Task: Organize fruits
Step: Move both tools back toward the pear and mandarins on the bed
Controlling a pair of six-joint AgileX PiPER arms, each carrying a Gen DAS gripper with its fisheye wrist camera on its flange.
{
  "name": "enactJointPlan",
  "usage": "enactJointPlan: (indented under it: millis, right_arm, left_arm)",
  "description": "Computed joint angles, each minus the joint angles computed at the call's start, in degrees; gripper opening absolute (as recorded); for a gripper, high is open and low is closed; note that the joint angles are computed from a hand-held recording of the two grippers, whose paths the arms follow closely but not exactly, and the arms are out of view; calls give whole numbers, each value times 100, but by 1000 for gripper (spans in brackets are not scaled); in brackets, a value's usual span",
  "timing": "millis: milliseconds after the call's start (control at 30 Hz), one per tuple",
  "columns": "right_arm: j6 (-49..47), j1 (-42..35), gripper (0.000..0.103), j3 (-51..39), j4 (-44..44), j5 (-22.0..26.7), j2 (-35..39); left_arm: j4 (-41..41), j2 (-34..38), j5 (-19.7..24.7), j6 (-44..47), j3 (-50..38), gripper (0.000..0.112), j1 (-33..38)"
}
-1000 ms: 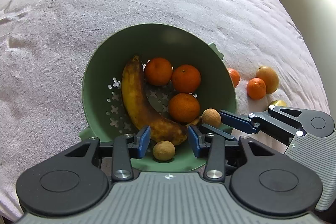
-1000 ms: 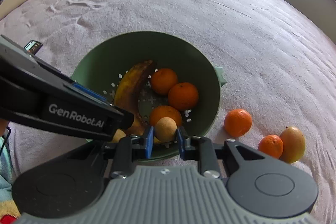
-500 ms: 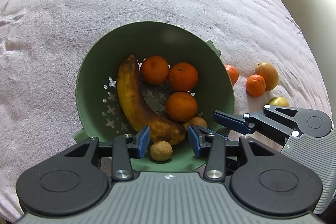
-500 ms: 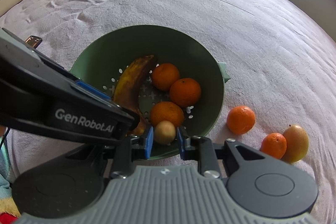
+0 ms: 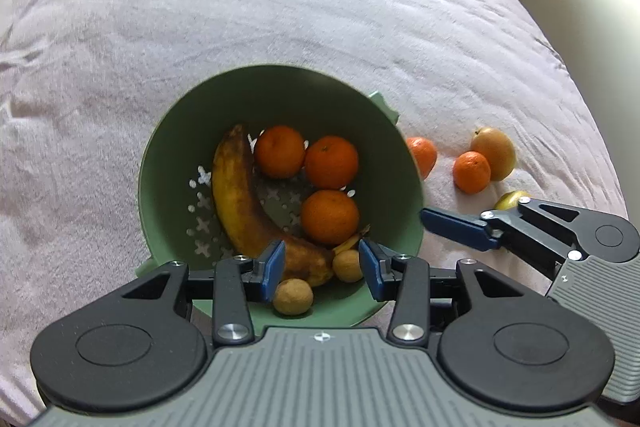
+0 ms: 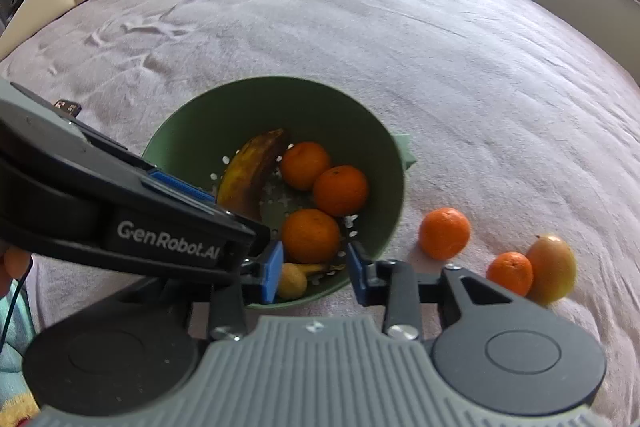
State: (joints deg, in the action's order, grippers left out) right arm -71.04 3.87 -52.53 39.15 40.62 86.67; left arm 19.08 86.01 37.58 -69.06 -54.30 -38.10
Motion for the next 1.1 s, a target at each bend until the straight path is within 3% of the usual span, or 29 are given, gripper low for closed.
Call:
enactJointPlan:
  millis: [133, 300, 367, 600, 733, 1100]
  right_arm:
    - [25, -246, 62, 168, 173, -238, -198]
    - [-43, -688, 66, 350, 601, -486, -335]
    - [50, -848, 73, 436, 717, -627, -408]
    - [209, -1356, 80, 554, 756, -809, -518]
    - [223, -1770, 81, 403, 763, -512, -343]
    - [447, -2716, 85, 232, 636, -579, 206]
  left_arm:
    - [472, -63, 29, -489, -47, 50, -196]
    - [1224, -63, 99, -1104, -154, 61, -534]
    - [1453, -39, 101, -1271, -196, 62, -638]
    - [2200, 114, 123, -1755, -351, 64, -956]
    - [2633, 283, 211, -1961, -489, 66, -1195]
    - [3300, 967, 298, -1835, -943, 67, -1606]
